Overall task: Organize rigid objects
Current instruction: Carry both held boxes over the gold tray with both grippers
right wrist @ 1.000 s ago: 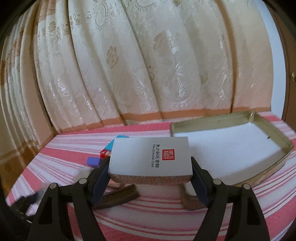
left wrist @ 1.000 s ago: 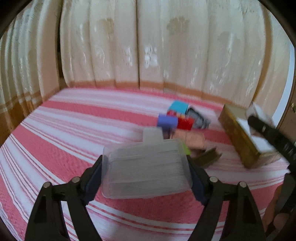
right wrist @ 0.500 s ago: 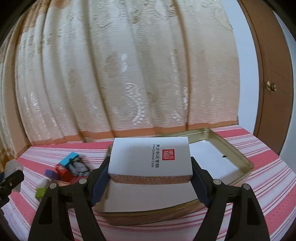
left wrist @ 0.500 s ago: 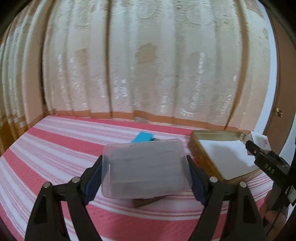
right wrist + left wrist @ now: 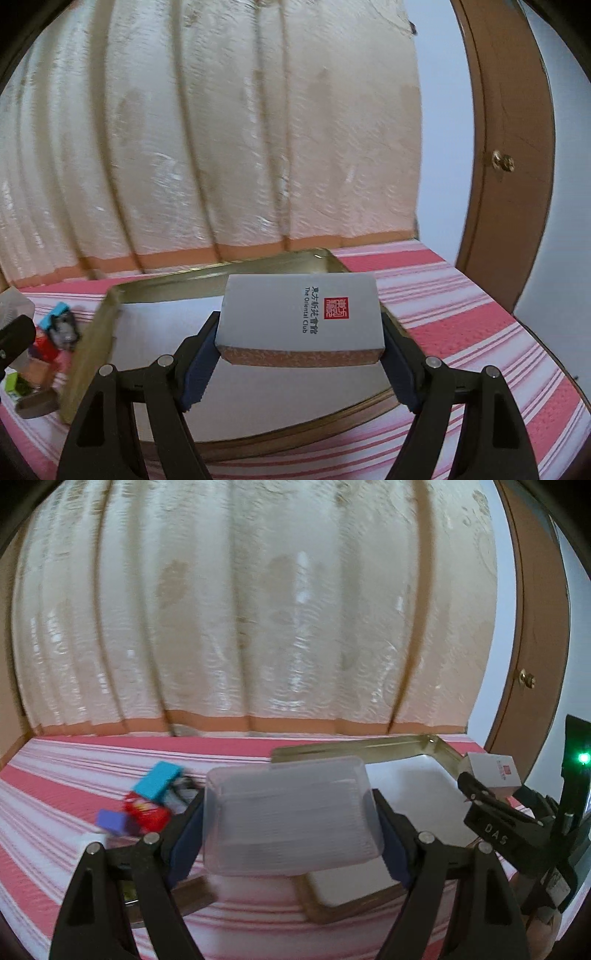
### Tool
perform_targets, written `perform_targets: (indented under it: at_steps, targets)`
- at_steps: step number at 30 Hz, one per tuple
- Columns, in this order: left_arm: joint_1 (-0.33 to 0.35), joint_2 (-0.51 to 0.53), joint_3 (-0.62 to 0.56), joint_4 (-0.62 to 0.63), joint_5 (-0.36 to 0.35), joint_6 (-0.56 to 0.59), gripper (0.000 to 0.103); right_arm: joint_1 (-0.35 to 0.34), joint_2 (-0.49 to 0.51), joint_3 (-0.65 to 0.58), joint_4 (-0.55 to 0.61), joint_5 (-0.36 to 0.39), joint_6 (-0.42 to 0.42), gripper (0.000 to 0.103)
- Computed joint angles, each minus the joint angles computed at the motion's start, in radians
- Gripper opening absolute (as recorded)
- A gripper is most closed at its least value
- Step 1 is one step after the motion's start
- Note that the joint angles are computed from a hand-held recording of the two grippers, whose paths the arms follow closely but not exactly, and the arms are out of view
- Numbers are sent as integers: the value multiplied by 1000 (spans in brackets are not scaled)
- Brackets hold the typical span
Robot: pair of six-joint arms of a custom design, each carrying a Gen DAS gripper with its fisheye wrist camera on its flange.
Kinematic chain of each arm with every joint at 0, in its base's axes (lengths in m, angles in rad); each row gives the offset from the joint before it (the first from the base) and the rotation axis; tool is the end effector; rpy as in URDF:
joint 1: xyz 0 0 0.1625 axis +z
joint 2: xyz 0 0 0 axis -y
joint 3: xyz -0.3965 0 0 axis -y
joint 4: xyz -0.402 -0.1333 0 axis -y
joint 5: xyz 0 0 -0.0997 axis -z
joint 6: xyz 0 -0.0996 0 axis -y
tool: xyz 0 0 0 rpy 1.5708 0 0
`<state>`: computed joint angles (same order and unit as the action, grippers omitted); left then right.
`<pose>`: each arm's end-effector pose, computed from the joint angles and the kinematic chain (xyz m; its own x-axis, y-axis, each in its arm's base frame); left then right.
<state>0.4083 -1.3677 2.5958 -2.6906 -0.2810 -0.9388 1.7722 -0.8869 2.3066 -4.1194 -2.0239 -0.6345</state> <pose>-0.1947 -0.3337 0.1340 -0.7449 -0.1438 -0.6515 0.5271 0.4718 -0.7068 0.1748 -0.4079 0.1242 -0.7225 -0.0810 0.6866 -0.6380 0.4607 -0.6170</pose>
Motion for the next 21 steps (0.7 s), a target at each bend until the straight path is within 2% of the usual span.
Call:
perform_targets:
  at_steps: [2, 5, 10, 21]
  targets:
    - [28, 95, -36, -137, -14, 92, 82, -9, -14, -7, 37, -14, 20, 81]
    - [63, 193, -83, -265, -33, 182, 82, -14, -24, -14, 82, -24, 47, 81]
    - [97, 263, -133, -301, -48, 220, 82, -6, -16, -22, 103, -29, 22, 81]
    - [137, 348, -204, -319, -59, 268, 82, -18, -16, -50, 102, -55, 12, 81]
